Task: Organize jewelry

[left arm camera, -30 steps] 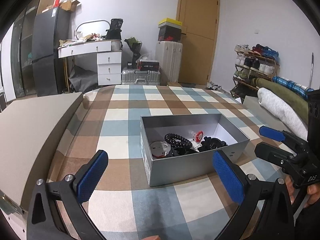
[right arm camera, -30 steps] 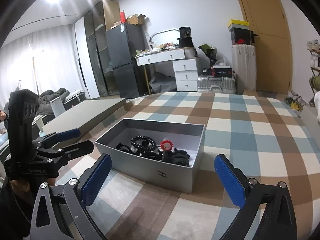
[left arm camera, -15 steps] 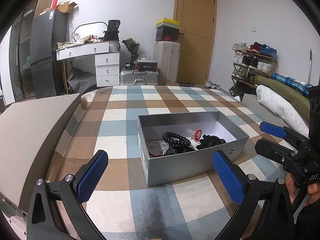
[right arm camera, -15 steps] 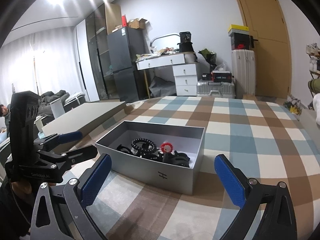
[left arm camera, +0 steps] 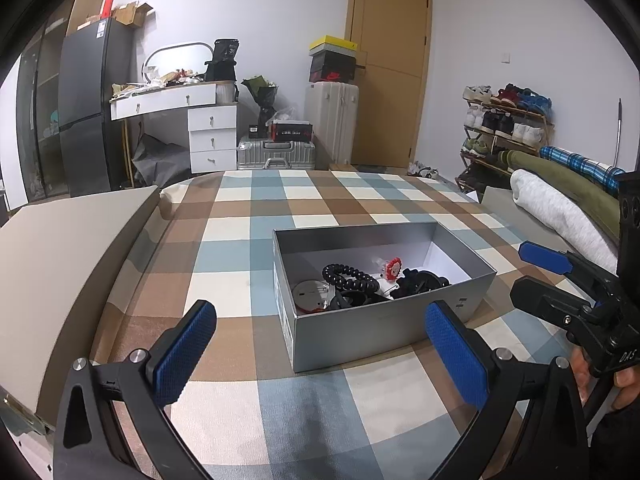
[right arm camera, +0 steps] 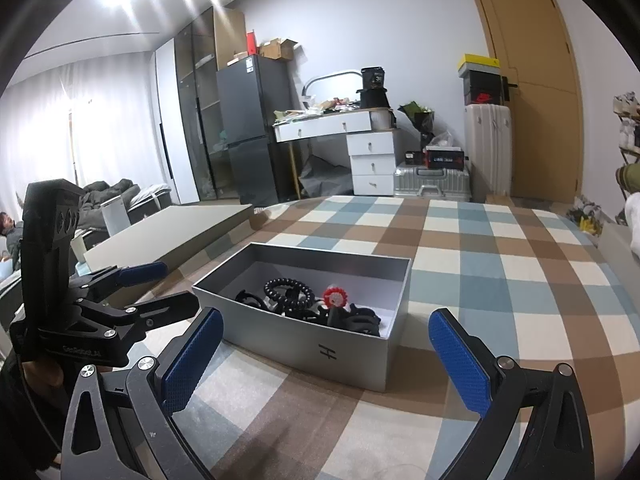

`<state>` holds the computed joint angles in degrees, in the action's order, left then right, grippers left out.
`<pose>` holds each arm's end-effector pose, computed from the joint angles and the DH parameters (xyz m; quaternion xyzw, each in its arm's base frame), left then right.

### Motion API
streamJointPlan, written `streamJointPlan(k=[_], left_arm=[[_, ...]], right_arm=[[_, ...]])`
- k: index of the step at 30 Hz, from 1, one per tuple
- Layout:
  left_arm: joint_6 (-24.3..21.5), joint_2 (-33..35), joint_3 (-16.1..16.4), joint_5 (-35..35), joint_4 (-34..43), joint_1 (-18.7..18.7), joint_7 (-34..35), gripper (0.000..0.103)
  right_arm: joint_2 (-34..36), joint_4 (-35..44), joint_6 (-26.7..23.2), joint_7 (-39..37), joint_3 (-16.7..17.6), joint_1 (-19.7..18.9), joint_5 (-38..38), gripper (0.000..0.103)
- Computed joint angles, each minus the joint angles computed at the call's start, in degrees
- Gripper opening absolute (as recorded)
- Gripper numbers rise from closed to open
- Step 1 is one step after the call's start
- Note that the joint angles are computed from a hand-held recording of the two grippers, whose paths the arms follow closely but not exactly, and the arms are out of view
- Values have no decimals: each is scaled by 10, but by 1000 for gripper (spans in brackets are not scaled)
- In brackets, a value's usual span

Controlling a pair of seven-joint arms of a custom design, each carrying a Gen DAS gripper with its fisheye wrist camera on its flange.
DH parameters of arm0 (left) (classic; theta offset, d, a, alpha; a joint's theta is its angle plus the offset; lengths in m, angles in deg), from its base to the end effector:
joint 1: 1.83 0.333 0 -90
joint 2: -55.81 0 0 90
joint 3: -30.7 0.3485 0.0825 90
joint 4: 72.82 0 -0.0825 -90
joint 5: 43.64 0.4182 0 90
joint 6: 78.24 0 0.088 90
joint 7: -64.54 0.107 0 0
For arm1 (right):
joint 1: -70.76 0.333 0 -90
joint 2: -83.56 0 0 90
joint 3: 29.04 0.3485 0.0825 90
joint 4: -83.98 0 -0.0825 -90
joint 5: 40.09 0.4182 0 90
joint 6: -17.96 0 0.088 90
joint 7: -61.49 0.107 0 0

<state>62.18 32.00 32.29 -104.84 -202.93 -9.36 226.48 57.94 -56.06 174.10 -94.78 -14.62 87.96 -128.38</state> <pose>0.4898 -0.0493 0.6078 -0.3655 0.7866 -0.4727 0.1555 0.3709 0.2831 0.5201 -0.5466 0.6148 -0.3639 0.4369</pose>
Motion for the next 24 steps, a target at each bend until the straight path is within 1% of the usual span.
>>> streamJointPlan(k=[24], left_arm=[[1,0,1,0,0,-1,1,102]], right_arm=[[-2,-2,0,-4,1,-1,6,103]])
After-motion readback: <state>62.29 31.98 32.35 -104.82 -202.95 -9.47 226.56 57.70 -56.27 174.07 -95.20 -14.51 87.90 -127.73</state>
